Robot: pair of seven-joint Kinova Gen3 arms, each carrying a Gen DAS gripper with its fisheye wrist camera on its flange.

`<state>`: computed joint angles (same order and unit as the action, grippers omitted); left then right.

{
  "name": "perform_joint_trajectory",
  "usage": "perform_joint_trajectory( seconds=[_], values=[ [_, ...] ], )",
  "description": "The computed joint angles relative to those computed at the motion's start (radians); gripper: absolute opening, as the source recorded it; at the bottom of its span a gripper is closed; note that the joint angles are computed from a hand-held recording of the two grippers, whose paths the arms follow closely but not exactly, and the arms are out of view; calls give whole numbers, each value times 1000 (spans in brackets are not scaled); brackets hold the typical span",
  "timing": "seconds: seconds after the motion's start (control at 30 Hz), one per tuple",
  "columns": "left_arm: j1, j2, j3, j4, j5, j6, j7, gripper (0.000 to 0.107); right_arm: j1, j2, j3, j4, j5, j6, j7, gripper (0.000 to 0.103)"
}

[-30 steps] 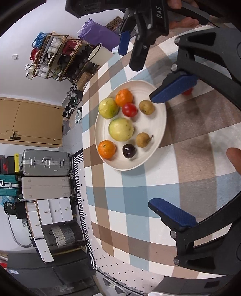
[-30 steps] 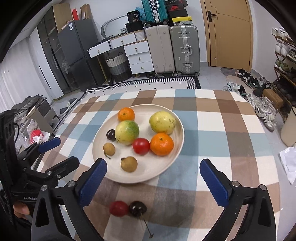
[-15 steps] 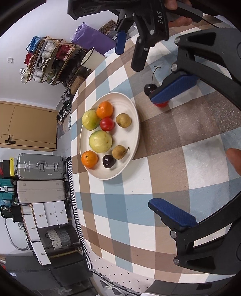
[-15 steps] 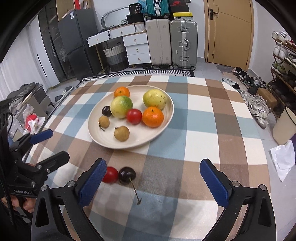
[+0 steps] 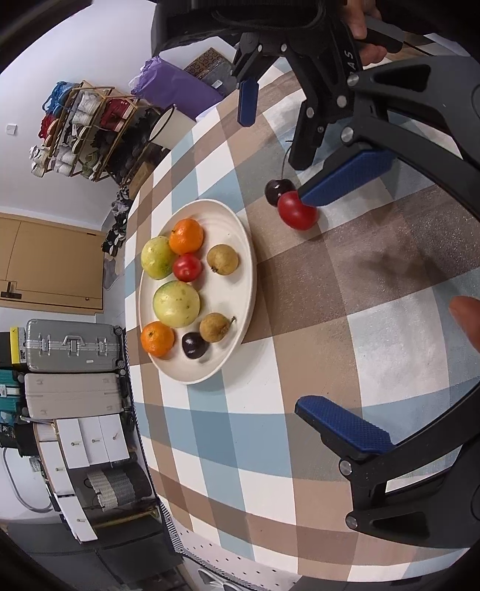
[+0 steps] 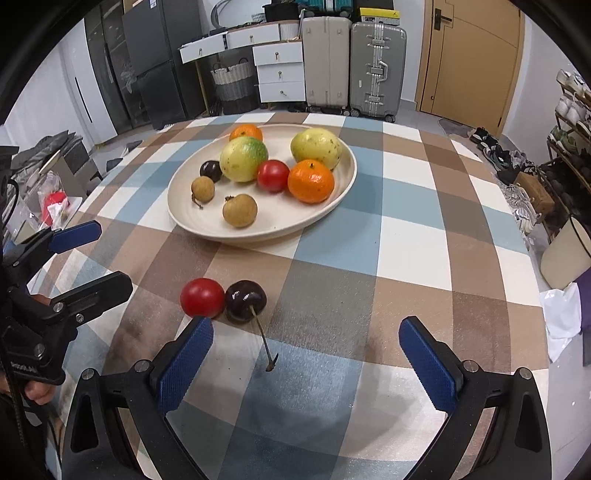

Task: Organize fruits
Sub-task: 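Withdraw both tools toward the remaining red tomato and dark cherry, then grasp the dark stemmed cherry with the right tool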

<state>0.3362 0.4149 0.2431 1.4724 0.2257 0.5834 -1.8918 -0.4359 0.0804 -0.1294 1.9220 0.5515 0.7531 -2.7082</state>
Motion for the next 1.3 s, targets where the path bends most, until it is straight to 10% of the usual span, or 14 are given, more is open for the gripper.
perform_joint_trajectory(
  seconds=[0.63,1.3],
  values=[
    [22,40,-14,-34,-33,27,18,102,-21,88,41,-51,-16,3,94,101],
    [37,67,-21,-64,-54,41,37,102,-12,67,38,-33,-65,-105,250,26]
  ],
)
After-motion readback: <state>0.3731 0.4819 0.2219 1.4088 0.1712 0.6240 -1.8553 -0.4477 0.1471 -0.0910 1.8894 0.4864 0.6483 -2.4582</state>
